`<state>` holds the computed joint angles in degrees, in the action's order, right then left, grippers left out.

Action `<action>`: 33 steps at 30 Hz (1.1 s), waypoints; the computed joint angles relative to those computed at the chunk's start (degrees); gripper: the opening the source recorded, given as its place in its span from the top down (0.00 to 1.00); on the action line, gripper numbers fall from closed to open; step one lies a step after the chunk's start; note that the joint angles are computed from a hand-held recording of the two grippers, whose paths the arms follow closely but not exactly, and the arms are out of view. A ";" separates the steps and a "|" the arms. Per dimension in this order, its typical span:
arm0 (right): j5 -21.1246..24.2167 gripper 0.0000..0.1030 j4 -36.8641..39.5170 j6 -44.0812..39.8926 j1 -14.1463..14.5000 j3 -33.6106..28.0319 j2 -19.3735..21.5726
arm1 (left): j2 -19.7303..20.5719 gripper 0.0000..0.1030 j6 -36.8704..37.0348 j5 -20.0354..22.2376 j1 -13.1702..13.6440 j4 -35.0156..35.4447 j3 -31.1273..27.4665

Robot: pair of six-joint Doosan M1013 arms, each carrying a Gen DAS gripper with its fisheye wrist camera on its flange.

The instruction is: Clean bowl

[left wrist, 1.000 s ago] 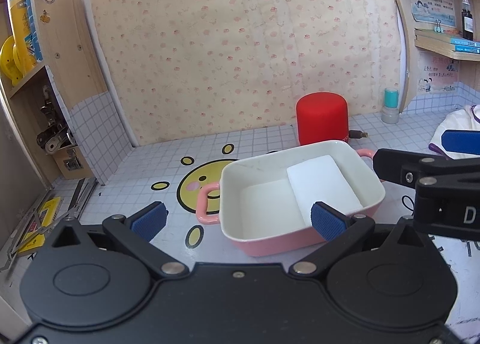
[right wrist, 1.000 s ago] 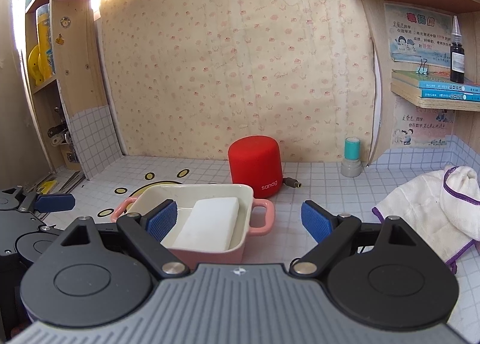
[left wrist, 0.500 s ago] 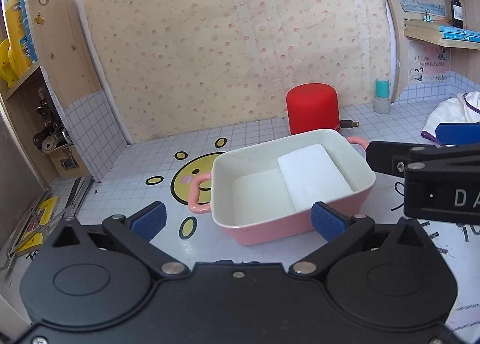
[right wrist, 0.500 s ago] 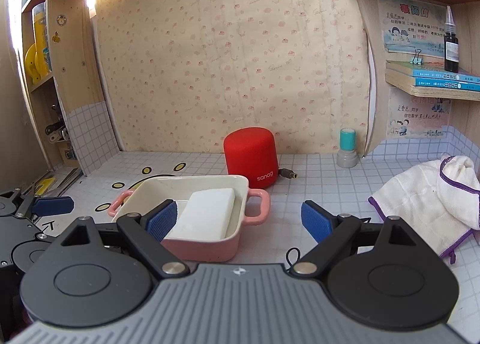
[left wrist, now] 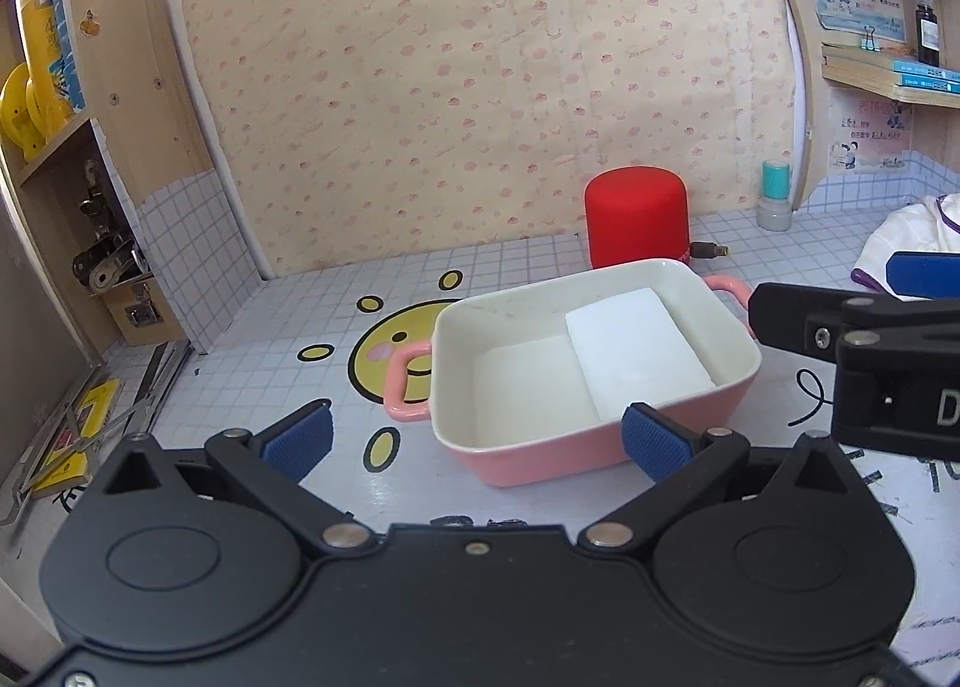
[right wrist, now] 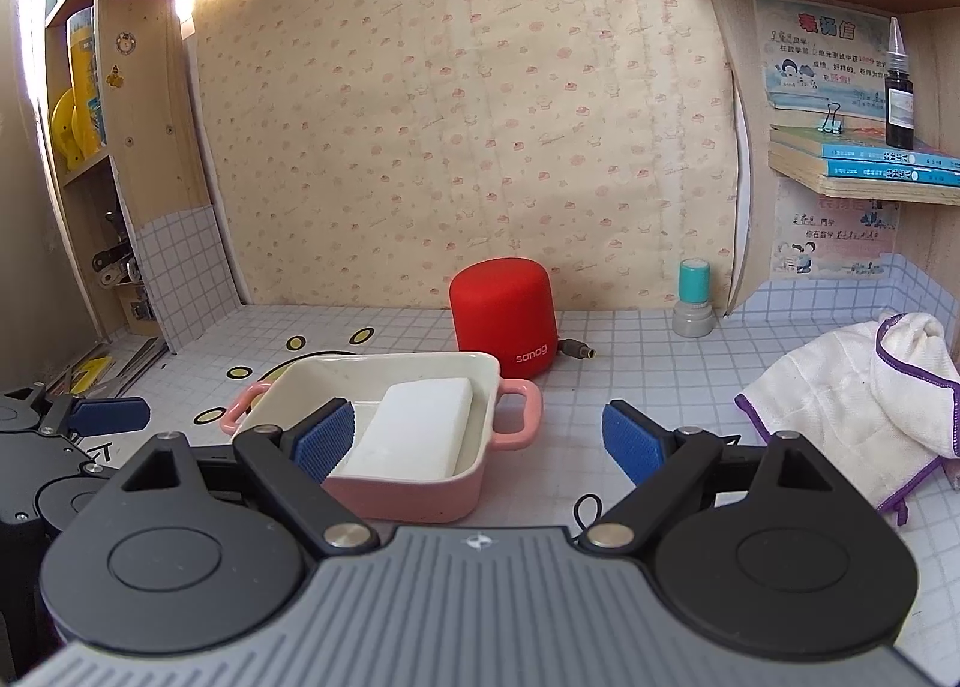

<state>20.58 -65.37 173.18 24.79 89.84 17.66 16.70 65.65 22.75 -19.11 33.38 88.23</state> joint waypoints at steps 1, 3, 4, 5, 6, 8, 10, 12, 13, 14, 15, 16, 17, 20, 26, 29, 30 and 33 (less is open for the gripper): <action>0.08 0.12 -0.11 0.04 0.01 0.02 -0.03 | -0.03 0.00 0.43 -0.10 0.04 -0.56 0.02; 0.48 0.12 -0.72 0.61 0.07 0.10 -0.09 | -0.12 0.00 1.42 -0.32 0.22 -2.19 0.00; 0.73 0.12 -1.24 1.17 0.06 0.19 -0.15 | -0.16 0.00 1.78 -0.46 0.31 -2.89 0.00; 0.92 0.12 -1.63 1.76 0.02 0.29 -0.22 | -0.22 0.00 2.17 -0.65 0.36 -3.56 0.04; 1.11 0.12 -1.72 2.10 -0.03 0.34 -0.26 | -0.29 0.00 2.90 -0.84 0.42 -4.54 0.09; 1.66 0.12 -1.62 2.45 -0.08 0.36 -0.29 | -0.45 0.00 6.17 -1.22 0.48 -8.08 0.17; 2.26 0.12 -1.40 2.54 -0.10 0.31 -0.28 | -0.59 0.00 8.02 -1.64 0.40 -10.09 0.33; 2.52 0.12 -1.39 2.47 -0.07 0.33 -0.28 | -0.73 0.00 9.46 -2.05 0.30 -11.68 0.52; 2.69 0.12 -1.49 2.39 -0.01 0.31 -0.28 | -0.82 0.00 10.22 -2.28 0.27 -12.62 0.62; 2.88 0.12 -1.62 2.23 0.06 0.27 -0.26 | -0.93 0.00 11.08 -2.57 0.27 -13.81 0.74; 3.08 0.12 -1.75 2.16 0.11 0.23 -0.24 | -1.01 0.00 11.84 -2.75 0.28 -14.84 0.82; 3.24 0.12 -1.90 2.18 0.14 0.21 -0.24 | -1.03 0.00 12.32 -2.77 0.28 -15.44 0.84; 3.33 0.12 -2.13 2.35 0.16 0.22 -0.25 | -1.03 0.00 12.51 -2.68 0.23 -15.65 0.83; 3.21 0.12 -3.06 3.49 0.14 0.48 -0.43 | -1.00 0.00 12.83 -2.36 0.02 -15.67 0.84; 4.08 0.12 -3.12 4.05 0.05 0.50 -0.41 | -1.08 0.00 14.84 -2.72 -0.19 -17.38 1.03; 4.85 0.12 -4.02 4.97 0.10 0.57 -0.43 | -1.18 0.00 16.56 -2.98 -0.19 -19.16 1.03; 4.98 0.12 -4.42 5.69 0.05 0.68 -0.48 | -1.26 0.00 16.66 -3.20 -0.20 -19.28 1.11; 4.69 0.12 -5.00 7.25 -0.20 1.04 -0.70 | -1.45 0.00 17.30 -3.81 -0.20 -20.10 1.32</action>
<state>25.27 -70.37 180.43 24.60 90.88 16.96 15.25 82.95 18.95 -19.31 13.28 89.54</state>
